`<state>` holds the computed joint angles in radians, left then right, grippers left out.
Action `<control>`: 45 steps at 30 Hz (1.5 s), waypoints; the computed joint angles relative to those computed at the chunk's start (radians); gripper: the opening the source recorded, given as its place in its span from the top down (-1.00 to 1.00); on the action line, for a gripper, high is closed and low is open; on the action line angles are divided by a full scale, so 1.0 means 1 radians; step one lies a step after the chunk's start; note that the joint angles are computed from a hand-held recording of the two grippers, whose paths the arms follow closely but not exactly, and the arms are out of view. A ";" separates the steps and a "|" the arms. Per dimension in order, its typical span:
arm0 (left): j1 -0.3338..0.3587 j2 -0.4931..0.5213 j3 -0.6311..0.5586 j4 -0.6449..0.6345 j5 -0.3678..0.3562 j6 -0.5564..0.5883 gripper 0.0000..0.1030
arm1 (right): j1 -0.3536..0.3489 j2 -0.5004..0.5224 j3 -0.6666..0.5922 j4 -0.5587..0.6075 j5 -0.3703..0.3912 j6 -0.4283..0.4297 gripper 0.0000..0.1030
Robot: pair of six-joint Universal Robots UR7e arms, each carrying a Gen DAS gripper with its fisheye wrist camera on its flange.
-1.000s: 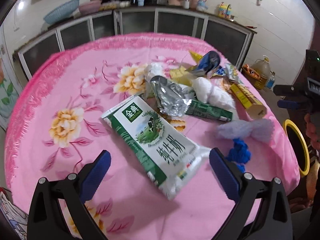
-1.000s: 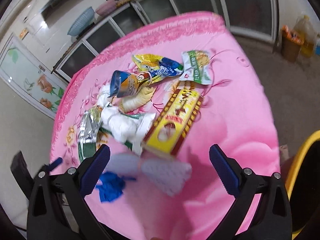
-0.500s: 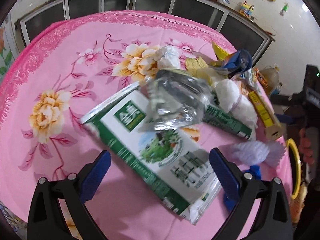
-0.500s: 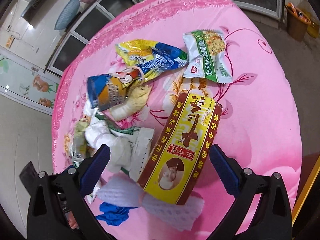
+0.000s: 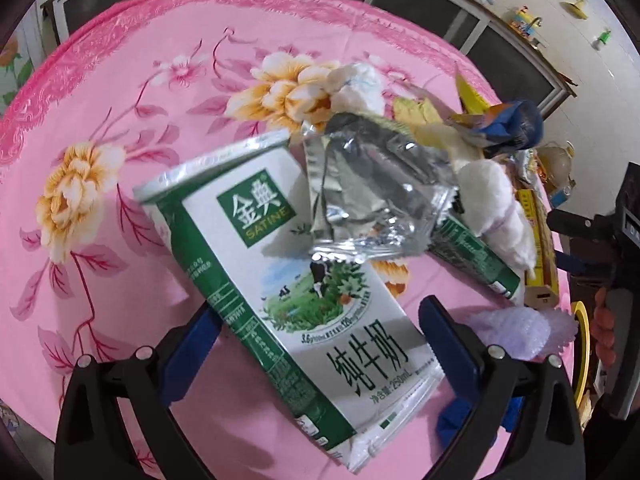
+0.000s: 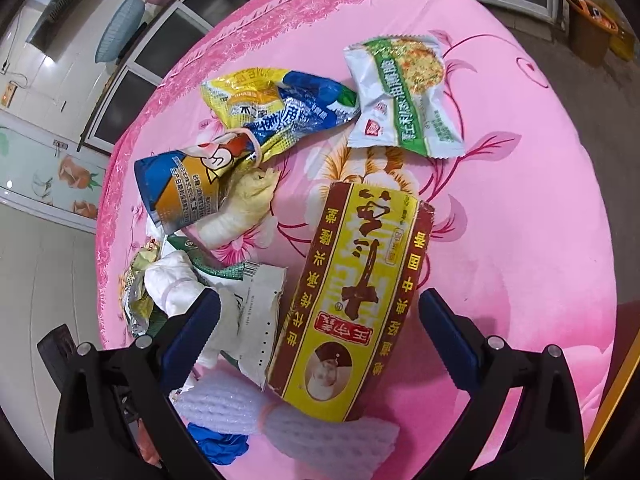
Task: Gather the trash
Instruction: 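Grasp the SATINE milk carton with the left tool while the right tool grasps the yellow snack tube, then carry both items to the yellow bin and open both tools to drop them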
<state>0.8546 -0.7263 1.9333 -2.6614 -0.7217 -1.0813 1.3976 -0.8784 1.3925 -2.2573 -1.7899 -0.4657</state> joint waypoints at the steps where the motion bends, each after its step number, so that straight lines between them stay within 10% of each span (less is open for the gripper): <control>1: 0.000 -0.001 0.002 -0.003 -0.005 -0.007 -0.85 | 0.000 0.002 0.000 0.001 0.000 0.001 -0.85; 12: 0.041 0.038 -0.054 0.038 -0.001 0.001 -0.85 | 0.003 0.027 -0.005 -0.011 -0.021 -0.013 -0.85; 14: 0.031 0.035 -0.045 0.048 0.019 -0.022 -0.69 | 0.005 0.024 0.003 -0.025 -0.032 -0.023 -0.68; 16: 0.022 0.022 -0.034 0.069 0.035 -0.054 -0.28 | 0.010 0.017 0.017 -0.057 -0.059 -0.039 -0.01; 30: -0.146 -0.141 0.167 0.047 0.146 -0.098 -0.17 | -0.037 -0.170 0.124 -0.017 0.128 -0.097 0.19; 45: -0.240 0.044 0.061 -0.227 0.150 0.213 -0.17 | -0.120 -0.406 0.456 -0.526 0.136 -0.337 0.19</control>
<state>0.6146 -0.6827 1.9940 -2.8888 -0.5714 -0.8679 1.2776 -1.2839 1.8481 -2.7829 -1.6536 -0.8028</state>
